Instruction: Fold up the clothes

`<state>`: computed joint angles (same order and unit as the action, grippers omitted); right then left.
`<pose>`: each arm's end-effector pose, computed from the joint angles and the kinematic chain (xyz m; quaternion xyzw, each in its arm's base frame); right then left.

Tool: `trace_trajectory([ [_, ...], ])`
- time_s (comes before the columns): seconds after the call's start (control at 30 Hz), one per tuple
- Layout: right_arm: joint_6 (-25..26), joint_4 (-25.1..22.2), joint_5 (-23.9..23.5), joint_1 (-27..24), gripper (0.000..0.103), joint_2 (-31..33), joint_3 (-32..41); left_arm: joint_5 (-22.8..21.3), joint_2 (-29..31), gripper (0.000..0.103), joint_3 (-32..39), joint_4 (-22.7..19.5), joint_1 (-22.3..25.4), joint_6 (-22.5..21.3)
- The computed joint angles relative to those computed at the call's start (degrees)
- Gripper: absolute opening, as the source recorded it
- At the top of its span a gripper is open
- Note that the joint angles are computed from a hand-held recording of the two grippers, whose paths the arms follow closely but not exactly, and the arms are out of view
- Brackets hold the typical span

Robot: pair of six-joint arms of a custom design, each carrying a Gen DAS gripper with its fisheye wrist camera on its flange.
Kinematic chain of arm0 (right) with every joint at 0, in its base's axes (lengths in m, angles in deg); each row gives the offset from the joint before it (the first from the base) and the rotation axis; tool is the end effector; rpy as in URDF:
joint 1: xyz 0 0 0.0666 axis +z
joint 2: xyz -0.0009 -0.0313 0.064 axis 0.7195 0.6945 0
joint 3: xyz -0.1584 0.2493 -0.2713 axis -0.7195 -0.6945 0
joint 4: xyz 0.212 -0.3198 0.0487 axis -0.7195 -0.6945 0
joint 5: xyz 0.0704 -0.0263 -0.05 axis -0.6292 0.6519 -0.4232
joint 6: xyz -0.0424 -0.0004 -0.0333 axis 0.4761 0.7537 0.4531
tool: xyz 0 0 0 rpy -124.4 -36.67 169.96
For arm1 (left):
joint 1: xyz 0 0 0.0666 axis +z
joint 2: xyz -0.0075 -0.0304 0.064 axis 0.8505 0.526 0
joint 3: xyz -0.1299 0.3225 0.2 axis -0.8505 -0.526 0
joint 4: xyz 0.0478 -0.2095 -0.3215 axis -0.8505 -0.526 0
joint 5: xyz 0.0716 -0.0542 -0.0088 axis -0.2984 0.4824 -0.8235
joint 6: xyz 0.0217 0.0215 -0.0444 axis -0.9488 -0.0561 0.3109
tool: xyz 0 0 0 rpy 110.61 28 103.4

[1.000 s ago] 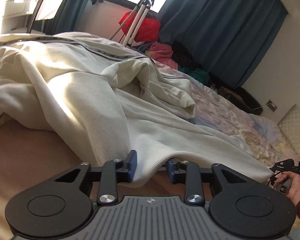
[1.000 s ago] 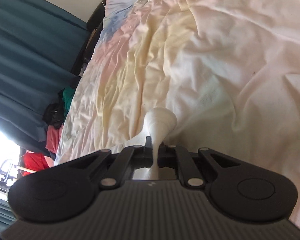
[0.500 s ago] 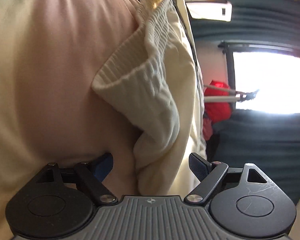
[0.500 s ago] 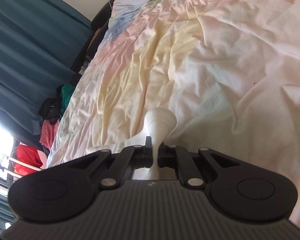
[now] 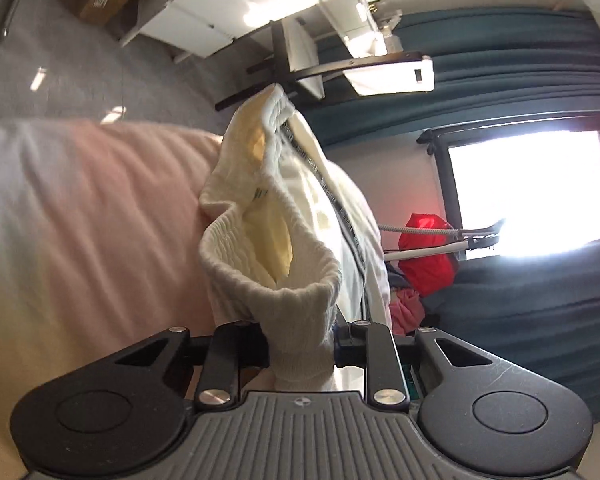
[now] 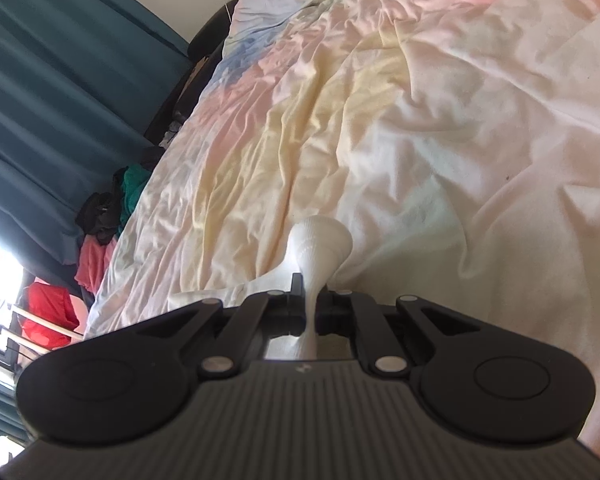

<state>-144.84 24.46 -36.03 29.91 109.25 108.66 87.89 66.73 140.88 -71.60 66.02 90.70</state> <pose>0.3025 -0.1027 0.4679 0.6931 0.5656 0.0323 0.4457 0.5213 0.0520 0.5766 -0.3634 0.7713 -0.4169 0.3150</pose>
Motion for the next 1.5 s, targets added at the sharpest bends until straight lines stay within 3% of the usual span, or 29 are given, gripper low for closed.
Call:
trace_trajectory([
  [0.17,-2.5,-7.2,5.1,2.0,0.006,0.6,2.8,3.4,2.8,0.024,11.8,-14.3,6.5,-8.5],
  [0.3,-9.9,-17.1,8.9,3.5,0.006,1.0,5.0,3.9,2.3,0.025,11.6,-18.6,8.4,-13.8],
  [0.37,-9.3,-18.2,6.3,2.4,0.006,1.1,4.5,3.9,1.1,0.025,9.3,-22.4,10.8,-20.4],
  [0.5,-5.6,-18.4,2.9,1.2,0.006,1.5,3.7,2.1,-0.6,0.027,3.3,-23.2,12.0,-27.6],
  [0.67,-5.5,-21.4,5.0,2.6,0.013,2.3,6.1,-0.8,-2.1,0.038,2.1,-24.2,11.0,-35.0],
  [0.73,-4.7,-25.3,9.9,4.5,0.034,3.8,8.7,-4.1,-2.0,0.054,4.0,-26.4,9.7,-40.3],
  [0.77,-4.8,-27.1,12.9,5.6,0.042,4.4,9.9,-6.0,-2.6,0.071,4.1,-26.3,9.1,-42.6],
  [0.8,-4.5,-28.5,16.3,6.7,0.057,4.8,11.1,-8.2,-3.8,0.082,3.3,-24.8,8.5,-44.5],
  [0.83,-4.4,-28.8,19.0,7.8,0.068,4.8,11.7,-10.2,-5.0,0.083,2.5,-23.3,7.8,-46.3],
  [0.87,-4.2,-29.1,21.7,9.0,0.071,4.8,12.4,-11.8,-6.4,0.084,1.5,-21.8,7.2,-47.7],
  [0.97,0.5,-25.6,25.0,12.5,0.071,3.7,14.1,-14.8,-9.8,0.087,-0.6,-18.1,4.8,-51.2],
  [1.17,15.0,-18.1,23.4,22.9,0.07,5.5,19.1,-19.1,-11.0,0.088,-0.9,-13.3,-6.1,-51.9],
  [1.27,16.9,-13.8,21.3,28.0,0.07,5.3,18.7,-18.2,-9.1,0.088,-0.3,-11.1,-12.7,-50.4],
  [1.37,15.1,-12.3,19.5,31.3,0.07,5.7,17.9,-18.6,-5.0,0.088,2.3,-11.0,-20.1,-51.0],
  [1.5,16.1,-11.6,17.4,31.2,0.07,6.9,18.3,-19.0,2.1,0.087,6.5,-9.1,-28.9,-50.1],
])
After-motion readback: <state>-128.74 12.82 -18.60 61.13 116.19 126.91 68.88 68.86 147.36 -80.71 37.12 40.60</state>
